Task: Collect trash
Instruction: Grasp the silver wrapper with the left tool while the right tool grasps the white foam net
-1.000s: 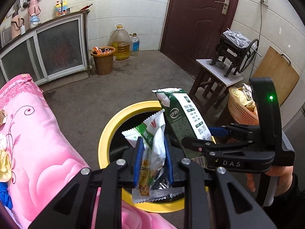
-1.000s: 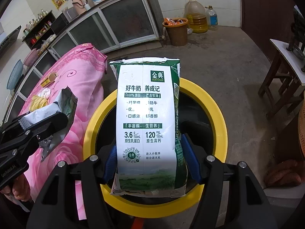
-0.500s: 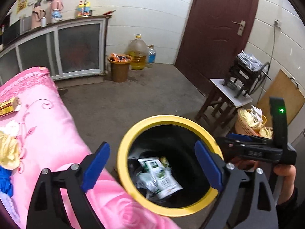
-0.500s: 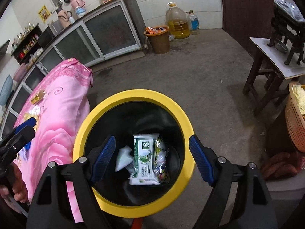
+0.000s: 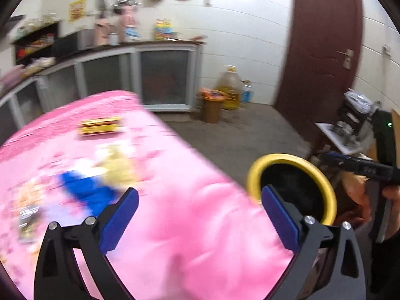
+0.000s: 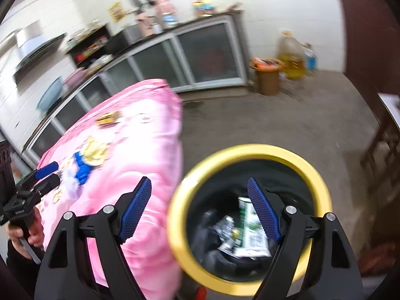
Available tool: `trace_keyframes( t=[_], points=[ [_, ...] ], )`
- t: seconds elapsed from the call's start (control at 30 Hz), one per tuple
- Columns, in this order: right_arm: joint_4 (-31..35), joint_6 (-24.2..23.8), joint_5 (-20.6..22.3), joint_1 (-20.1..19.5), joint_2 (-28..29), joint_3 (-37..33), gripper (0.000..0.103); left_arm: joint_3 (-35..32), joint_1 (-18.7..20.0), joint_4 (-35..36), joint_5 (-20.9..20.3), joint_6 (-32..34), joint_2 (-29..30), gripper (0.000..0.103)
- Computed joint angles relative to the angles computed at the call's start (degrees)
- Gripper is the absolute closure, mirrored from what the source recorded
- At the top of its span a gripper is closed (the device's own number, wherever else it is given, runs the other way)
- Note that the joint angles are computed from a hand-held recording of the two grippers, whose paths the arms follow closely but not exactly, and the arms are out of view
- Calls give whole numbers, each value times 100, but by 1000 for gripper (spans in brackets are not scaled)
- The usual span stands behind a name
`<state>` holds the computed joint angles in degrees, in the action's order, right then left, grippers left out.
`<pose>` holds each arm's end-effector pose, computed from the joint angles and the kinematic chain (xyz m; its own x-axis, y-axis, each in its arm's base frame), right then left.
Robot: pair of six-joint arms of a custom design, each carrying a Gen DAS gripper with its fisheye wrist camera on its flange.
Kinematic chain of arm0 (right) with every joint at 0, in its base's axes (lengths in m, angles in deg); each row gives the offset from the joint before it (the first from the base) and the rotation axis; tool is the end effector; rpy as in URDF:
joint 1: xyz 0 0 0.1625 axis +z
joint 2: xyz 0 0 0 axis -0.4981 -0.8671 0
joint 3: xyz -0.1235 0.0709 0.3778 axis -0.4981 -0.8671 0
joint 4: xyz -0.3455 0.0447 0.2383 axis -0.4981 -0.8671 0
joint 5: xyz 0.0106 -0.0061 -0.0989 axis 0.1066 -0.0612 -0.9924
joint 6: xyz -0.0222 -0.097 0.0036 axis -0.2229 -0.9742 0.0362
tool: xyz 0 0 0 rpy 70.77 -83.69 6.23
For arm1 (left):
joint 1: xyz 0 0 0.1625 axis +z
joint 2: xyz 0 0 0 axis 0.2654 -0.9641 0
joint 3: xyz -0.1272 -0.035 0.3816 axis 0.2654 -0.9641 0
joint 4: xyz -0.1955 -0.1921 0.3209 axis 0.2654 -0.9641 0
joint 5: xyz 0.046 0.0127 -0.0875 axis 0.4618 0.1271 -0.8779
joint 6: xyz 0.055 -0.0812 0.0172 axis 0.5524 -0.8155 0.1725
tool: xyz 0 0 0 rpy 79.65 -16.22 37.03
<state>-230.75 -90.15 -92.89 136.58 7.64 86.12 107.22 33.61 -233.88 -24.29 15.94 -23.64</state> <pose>0.2517 -0.4930 0.1734 -0.8899 -0.2218 0.3985 -0.4292 0.7028 -0.5673 -0.1324 -0.4620 0.3549 -0.7229 0.2488 -0.6446 0.6296 0.6215 -0.4662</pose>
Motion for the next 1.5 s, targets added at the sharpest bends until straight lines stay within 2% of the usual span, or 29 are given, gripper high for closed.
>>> trace_keyframes(
  t=[0.1,0.13,0.27,0.33,0.47,0.73,0.87,1.0,1.2,1.33,1.5],
  points=[
    [252,-205,132,280,401,-347,27,180,39,410,536,-103,-860,8],
    [311,-258,149,365,525,-452,27,236,54,621,848,-155,-1199,8],
    [726,-631,376,692,1126,-947,27,250,239,1211,1494,-239,-1941,8],
    [1037,-836,520,853,1454,-1242,27,208,414,1345,1630,-188,-2140,8],
    [1357,-1058,704,1107,1990,-1681,27,139,818,1215,1622,166,-2309,8],
    [1885,-1347,554,1448,2812,-2604,28,-230,1666,322,1253,1031,-1681,8],
    [2002,-1593,526,1552,3046,-2889,31,-483,1929,140,1108,1068,-1342,8],
    [2285,-1710,484,1595,3265,-3195,34,-774,2186,218,733,1008,-1065,8],
    [2586,-1663,389,1581,3506,-3531,38,-1230,2497,463,638,1150,-548,8],
    [2687,-1708,435,1566,3603,-3680,38,-1548,2734,742,476,976,-327,8],
    [2845,-1624,266,1554,3793,-3960,41,-1800,2953,885,270,825,-110,8]
  ],
)
